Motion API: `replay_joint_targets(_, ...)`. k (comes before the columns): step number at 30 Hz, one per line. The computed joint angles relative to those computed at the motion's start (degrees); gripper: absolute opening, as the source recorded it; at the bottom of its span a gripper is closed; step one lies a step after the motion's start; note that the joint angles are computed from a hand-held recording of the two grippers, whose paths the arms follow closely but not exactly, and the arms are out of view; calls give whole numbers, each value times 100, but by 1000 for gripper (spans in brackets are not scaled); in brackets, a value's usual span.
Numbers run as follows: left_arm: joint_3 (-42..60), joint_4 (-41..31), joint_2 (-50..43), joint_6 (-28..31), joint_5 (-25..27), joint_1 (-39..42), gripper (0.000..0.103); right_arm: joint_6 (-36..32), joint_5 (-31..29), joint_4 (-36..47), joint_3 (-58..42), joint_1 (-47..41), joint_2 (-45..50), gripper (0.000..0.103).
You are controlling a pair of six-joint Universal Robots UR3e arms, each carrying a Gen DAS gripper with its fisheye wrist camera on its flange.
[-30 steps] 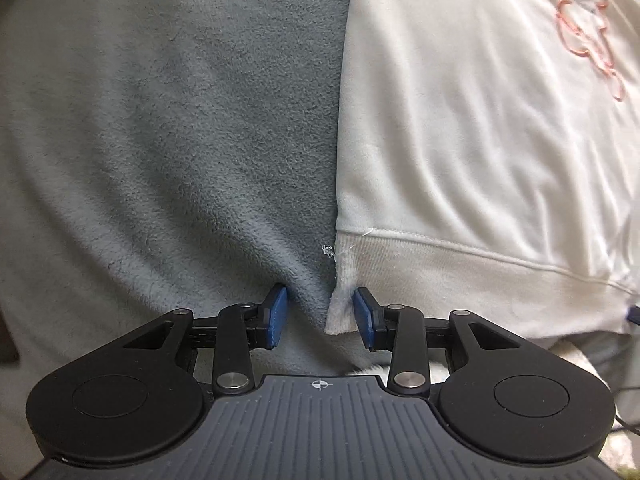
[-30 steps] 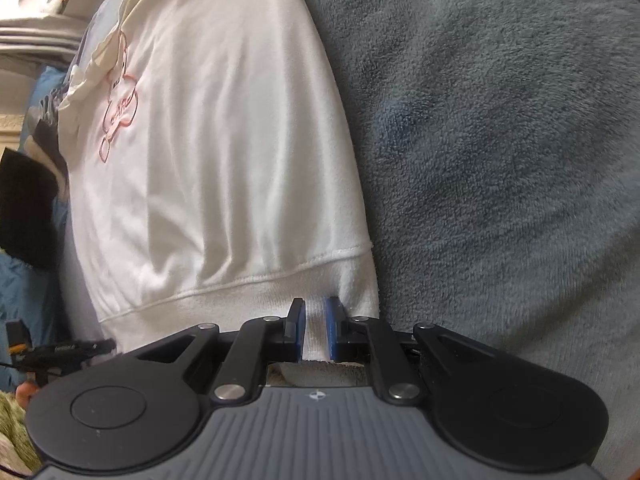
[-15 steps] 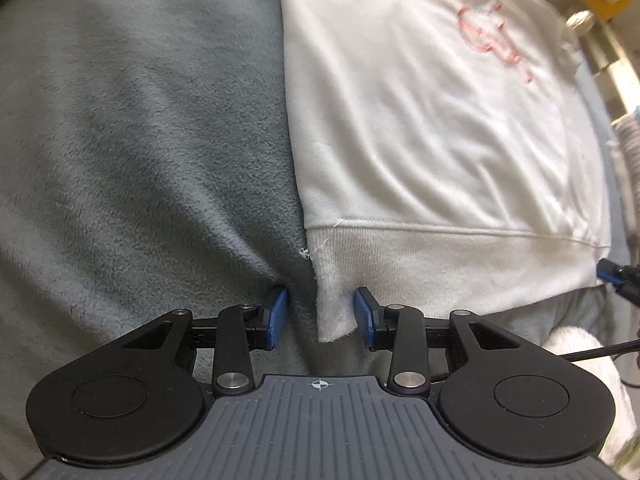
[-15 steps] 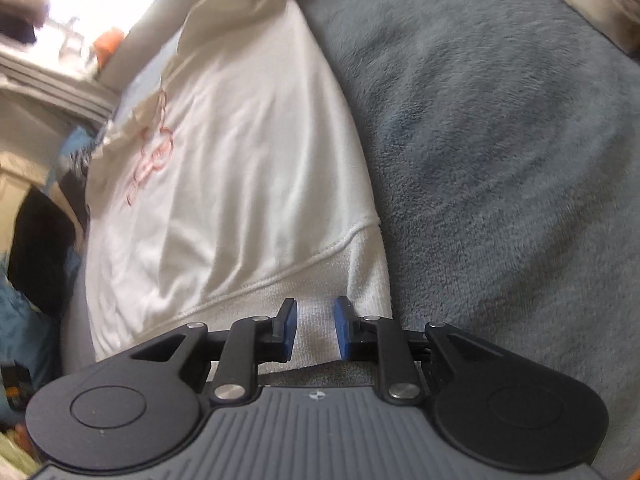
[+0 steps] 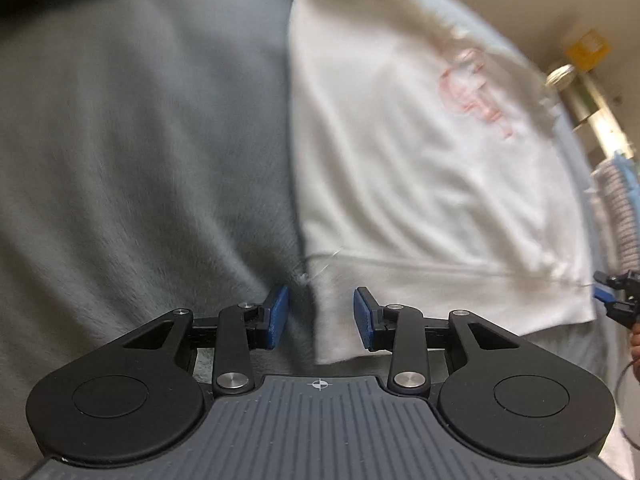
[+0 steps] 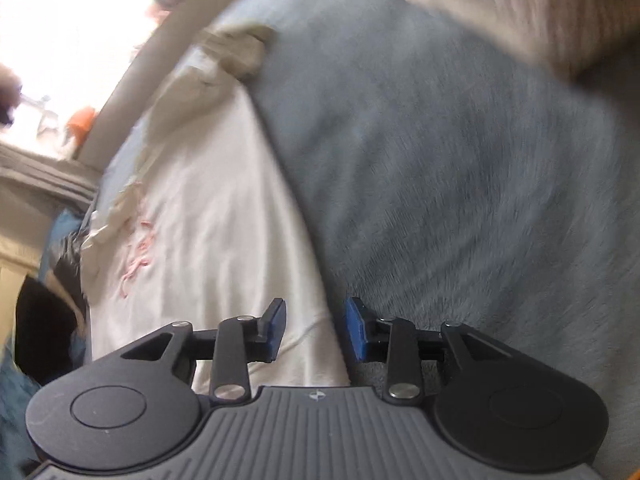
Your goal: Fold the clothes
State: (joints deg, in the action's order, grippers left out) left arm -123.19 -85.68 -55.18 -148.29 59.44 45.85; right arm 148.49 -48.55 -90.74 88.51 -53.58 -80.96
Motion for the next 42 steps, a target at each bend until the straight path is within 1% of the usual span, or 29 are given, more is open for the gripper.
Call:
replay_joint_targets(1, -26, 17, 61, 5, -5, -12, 35, 109, 37, 8, 44, -8, 60, 35)
replay_joint_targets(3, 147, -295, 128, 57, -93, -43, 36, 304, 114, 47, 124, -28, 181, 36)
replay_joint_targets(4, 153, -473, 187, 170, -145, 11, 36, 115, 128, 430, 83, -100, 179, 36)
replay_joint_targets(5, 200, -995, 461, 536, -119, 304, 35, -68, 128, 795, 50, -173, 178, 36)
replay_joint_targets(6, 235, -1458, 739, 882, -57, 606, 35, -177, 87, 942, 186, -261, 61, 35)
replay_joint_targets(7, 138, -1466, 888, 909, -78, 668, 35, -199, 115, 980, 344, -334, -23, 35)
replay_joint_targets(9, 29, -1330, 1087, 687, -33, 652, 34, -171, 199, 993, 621, -478, -167, 32)
replay_joint_targets(10, -5, -1286, 1186, 579, 1, 645, 26, -146, 192, 948, 659, -490, -189, 31)
replay_joint_targets(11, -51, -1073, 1227, 394, 86, 510, 17, -122, 181, 900, 694, -496, -211, 25)
replay_joint_targets(12, -89, -836, 1258, 277, 204, 348, 14, -125, 126, 815, 687, -438, -243, 11)
replay_joint_targets(14, -91, -474, 1359, 118, 465, -27, 5, -180, -90, 531, 664, -221, -376, 6)
replay_joint_targets(15, -73, -258, 1395, 14, 654, -297, 3, -258, -155, 415, 662, -131, -498, 6)
replay_joint_targets(16, -38, -120, 1460, -39, 822, -507, 3, -358, -243, 324, 660, -64, -669, 5)
replay_joint_targets(18, 91, -280, 1624, 8, 910, -514, 3, -520, -316, 295, 661, -53, -981, 5)
replay_joint_targets(21, 202, -140, 1327, -467, 1012, -661, 2, -340, -559, 197, 626, 59, -1020, 5)
replay_joint_targets(22, 285, -191, 1294, -520, 986, -630, 2, -289, -632, 181, 609, 91, -1035, 5)
replay_joint_targets(23, 414, -349, 1331, -456, 896, -508, 2, -345, -582, 356, 541, 30, -1108, 5)
replay_joint_targets(25, 649, -400, 1299, -416, 773, -464, 2, -704, -353, 940, 339, -189, -1362, 5)
replay_joint_targets(27, 874, -642, 1400, -155, 624, -273, 2, -1207, -176, 1611, 106, -478, -1646, 4)
replay_joint_targets(30, 1209, -1284, 1417, 233, 380, 170, 2, -1113, -328, 1985, -201, -541, -1458, 5)
replay_joint_targets(31, 1326, -1514, 1408, 349, 265, 340, 2, -1089, -287, 2112, -334, -544, -1389, 5)
replay_joint_targets(32, 1474, -1804, 1463, 560, 135, 552, 2, -1242, -76, 2387, -531, -591, -1382, 5)
replay_joint_targets(34, 1821, -2510, 1675, 1188, -120, 1066, 2, -1670, 354, 2889, -925, -641, -1455, 5)
replay_joint_targets(35, 1849, -2678, 1718, 1329, -112, 1178, 2, -1669, 268, 2836, -923, -611, -1467, 5)
replay_joint_targets(37, 1732, -2857, 1731, 1396, 36, 1252, 2, -1648, 81, 2715, -900, -548, -1485, 5)
replay_joint_targets(39, 1350, -2495, 1666, 1058, 388, 907, 2, -1154, -514, 2269, -494, -457, -1325, 5)
replay_joint_targets(41, 1027, -2096, 1632, 811, 657, 559, 2, -811, -930, 1818, -100, -359, -1264, 5)
replay_joint_targets(42, 999, -2095, 1667, 840, 669, 557, 2, -814, -913, 1837, -84, -372, -1279, 5)
